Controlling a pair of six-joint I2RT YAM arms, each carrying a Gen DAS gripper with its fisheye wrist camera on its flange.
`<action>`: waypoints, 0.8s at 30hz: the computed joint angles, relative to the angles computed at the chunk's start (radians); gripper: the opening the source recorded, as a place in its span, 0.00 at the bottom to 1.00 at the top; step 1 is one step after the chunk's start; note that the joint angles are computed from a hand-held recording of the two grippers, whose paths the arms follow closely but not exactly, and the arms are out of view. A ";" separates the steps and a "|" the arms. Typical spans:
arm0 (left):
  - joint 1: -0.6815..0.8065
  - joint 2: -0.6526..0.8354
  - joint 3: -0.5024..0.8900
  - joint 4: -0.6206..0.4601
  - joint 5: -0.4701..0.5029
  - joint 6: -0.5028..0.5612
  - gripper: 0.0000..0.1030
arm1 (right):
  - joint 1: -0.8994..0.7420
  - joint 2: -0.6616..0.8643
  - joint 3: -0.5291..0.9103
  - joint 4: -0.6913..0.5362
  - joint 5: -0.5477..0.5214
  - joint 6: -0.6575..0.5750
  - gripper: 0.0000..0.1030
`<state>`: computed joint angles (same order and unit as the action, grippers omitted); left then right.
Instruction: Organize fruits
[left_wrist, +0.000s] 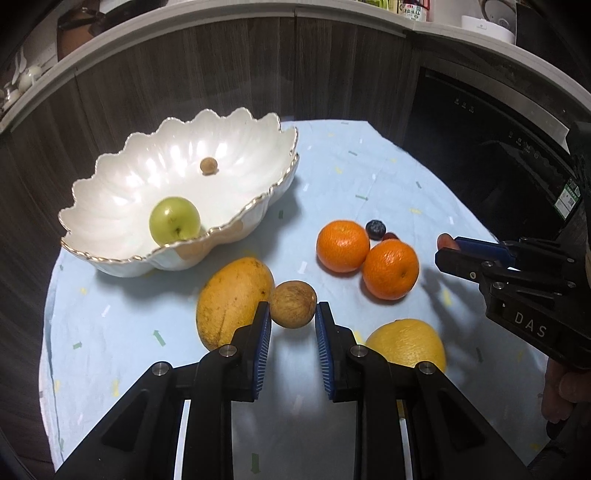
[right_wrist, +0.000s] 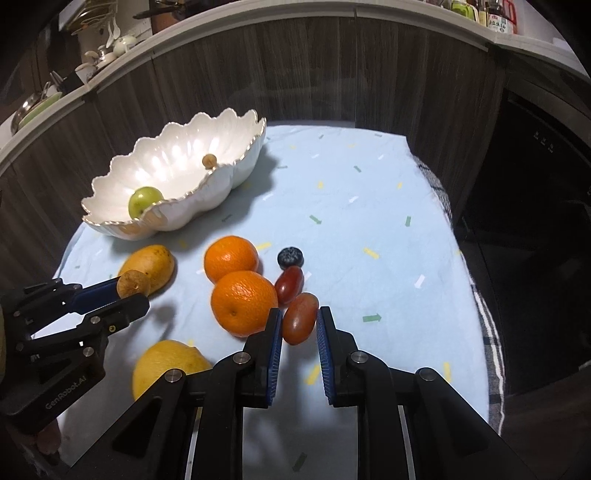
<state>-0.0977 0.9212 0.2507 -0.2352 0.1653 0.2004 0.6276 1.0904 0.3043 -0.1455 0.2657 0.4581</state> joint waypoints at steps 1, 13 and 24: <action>0.003 -0.010 0.004 -0.010 0.001 0.001 0.24 | 0.006 -0.008 0.006 -0.011 0.005 0.003 0.20; 0.092 -0.116 0.076 -0.137 0.036 0.029 0.24 | 0.056 -0.052 0.099 -0.093 0.049 -0.008 0.20; 0.298 -0.090 0.155 -0.164 0.125 0.121 0.24 | 0.124 0.031 0.221 -0.088 0.089 -0.017 0.20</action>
